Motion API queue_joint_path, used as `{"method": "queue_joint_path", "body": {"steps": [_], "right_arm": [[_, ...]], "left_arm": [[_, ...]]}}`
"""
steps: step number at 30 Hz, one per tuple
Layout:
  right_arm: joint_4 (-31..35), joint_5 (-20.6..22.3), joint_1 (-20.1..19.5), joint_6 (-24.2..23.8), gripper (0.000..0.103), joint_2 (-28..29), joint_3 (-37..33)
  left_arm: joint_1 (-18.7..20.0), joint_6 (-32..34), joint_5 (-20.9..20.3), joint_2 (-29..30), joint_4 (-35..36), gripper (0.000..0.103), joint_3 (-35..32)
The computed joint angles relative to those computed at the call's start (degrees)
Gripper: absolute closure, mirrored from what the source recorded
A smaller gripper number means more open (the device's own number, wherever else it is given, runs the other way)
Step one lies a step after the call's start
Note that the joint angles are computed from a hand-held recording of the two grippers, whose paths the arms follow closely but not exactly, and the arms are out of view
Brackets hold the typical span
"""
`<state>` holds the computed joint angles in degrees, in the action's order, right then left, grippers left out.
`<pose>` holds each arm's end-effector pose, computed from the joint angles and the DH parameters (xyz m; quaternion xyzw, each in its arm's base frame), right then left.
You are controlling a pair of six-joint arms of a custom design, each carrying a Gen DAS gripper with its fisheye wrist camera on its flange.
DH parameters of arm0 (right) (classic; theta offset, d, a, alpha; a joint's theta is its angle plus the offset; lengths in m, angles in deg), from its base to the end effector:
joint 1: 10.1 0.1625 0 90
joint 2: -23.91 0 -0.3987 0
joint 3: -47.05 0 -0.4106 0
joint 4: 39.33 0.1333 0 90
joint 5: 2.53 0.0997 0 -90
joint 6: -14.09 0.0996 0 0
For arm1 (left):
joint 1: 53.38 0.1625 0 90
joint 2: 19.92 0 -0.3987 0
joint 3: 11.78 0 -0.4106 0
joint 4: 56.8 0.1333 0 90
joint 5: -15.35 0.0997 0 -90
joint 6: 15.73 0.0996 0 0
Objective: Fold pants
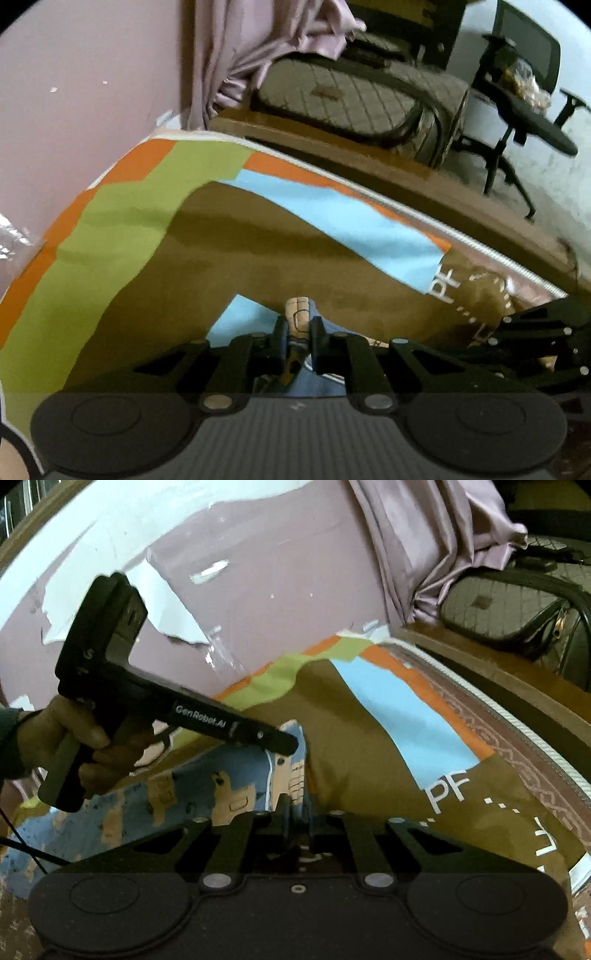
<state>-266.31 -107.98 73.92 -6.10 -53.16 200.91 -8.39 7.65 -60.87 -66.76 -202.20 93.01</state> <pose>0.0733 -0.3253 0.1901 0.0392 -0.8591 0.4577 0.2258 -0.3034 -0.5253 0.0042 0.5600 0.8195 -0.0008 0.1219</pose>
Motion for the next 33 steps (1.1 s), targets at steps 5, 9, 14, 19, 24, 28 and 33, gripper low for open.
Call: {"method": "queue_joint_path", "body": {"steps": [5, 9, 14, 19, 24, 28, 33], "right_arm": [[2.99, 3.5, -3.93, 4.3, 0.083, -1.56, 1.24], [7.11, 7.82, -6.45, 8.03, 0.068, -7.03, 3.93], [10.67, 9.99, -7.42, 12.68, 0.065, -10.14, 5.54], [6.7, 13.33, -9.95, 17.82, 0.069, -6.77, 4.19], [3.56, 12.88, -9.56, 21.33, 0.091, -3.27, 2.94], [-6.29, 2.13, -0.57, 12.46, 0.096, 4.21, 0.91], [-12.75, -10.74, 11.34, -4.07, 0.096, 13.95, -4.22]], "left_arm": [[0.02, 0.08, 1.37, 0.31, -1.52, 0.052, 0.64], [-0.09, 0.55, 1.33, -2.2, -3.94, 0.036, 1.97], [1.33, -1.73, -6.03, -5.55, 1.33, 0.036, 2.29], [1.59, -0.53, -2.75, -5.41, 5.55, 0.042, 3.41], [3.07, -5.07, -4.12, -5.22, 6.74, 0.04, 2.03], [3.59, -11.07, -5.48, -5.18, 10.33, 0.032, -0.72], [3.82, -20.49, -8.16, -4.63, 15.33, 0.027, -4.21]]}}
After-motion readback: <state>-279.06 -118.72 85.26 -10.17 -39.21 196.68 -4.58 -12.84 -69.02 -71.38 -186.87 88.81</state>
